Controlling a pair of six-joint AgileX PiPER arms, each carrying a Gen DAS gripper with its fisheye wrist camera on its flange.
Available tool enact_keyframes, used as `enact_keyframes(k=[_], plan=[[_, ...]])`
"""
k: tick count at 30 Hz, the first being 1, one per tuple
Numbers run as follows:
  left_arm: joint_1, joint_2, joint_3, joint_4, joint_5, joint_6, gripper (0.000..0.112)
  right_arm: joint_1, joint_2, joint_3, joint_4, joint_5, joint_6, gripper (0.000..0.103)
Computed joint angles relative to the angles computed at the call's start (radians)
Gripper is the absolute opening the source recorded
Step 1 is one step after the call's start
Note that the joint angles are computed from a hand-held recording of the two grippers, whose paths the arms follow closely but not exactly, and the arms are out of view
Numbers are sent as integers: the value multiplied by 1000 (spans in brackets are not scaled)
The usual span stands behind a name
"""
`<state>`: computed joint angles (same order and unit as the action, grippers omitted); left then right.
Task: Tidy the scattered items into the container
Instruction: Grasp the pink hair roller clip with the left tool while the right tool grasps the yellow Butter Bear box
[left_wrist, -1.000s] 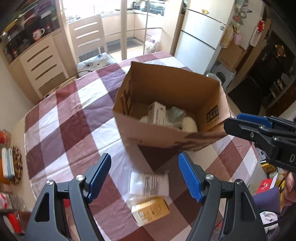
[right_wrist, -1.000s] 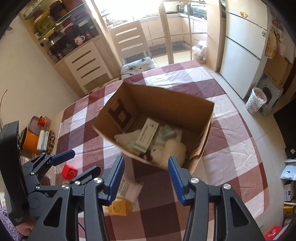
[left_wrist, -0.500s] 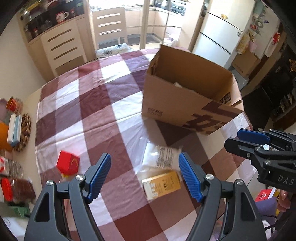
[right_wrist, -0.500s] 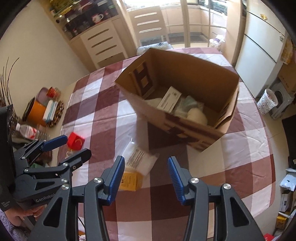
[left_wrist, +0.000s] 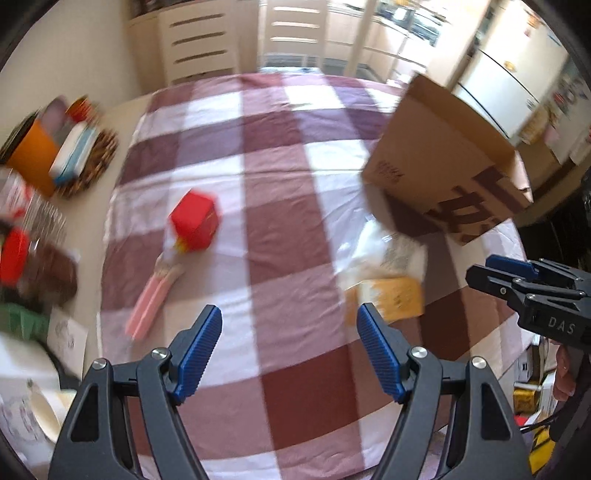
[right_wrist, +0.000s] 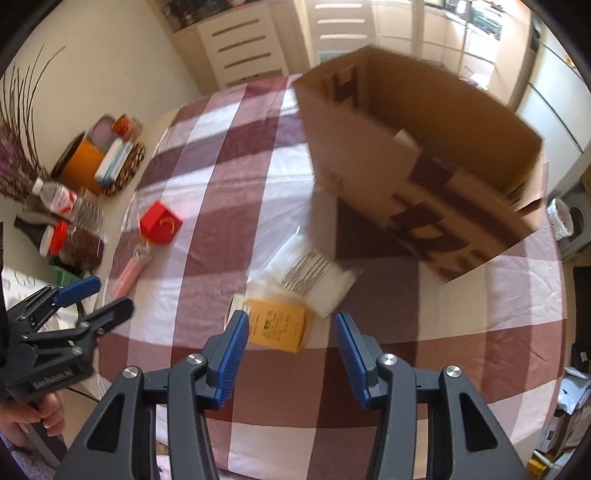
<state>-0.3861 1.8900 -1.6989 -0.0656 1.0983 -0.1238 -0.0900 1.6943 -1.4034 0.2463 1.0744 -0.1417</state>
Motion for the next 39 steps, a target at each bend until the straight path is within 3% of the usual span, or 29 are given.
enact_keyframes(k=[6,14,23,29,34,39], plan=[[103,-84,204,6,-76,-39,77,32,59,76,39,-62,-21,50],[184,-103,276,10,-99,-44,77,-3,159,108,173,-93,-119,52],[209,-64,257,-13,-96,-6,77,52,187,112,236,-54,-208,52],[238,2,209,-14,-115,49,77,128,148,89,94,-118,-214,52],[252,102,127,18,-118,131,77,180,195,9,-12,-103,-289,52],[268,211,18,27,-103,221,77,206,269,-78,-19,-52,-362,52]])
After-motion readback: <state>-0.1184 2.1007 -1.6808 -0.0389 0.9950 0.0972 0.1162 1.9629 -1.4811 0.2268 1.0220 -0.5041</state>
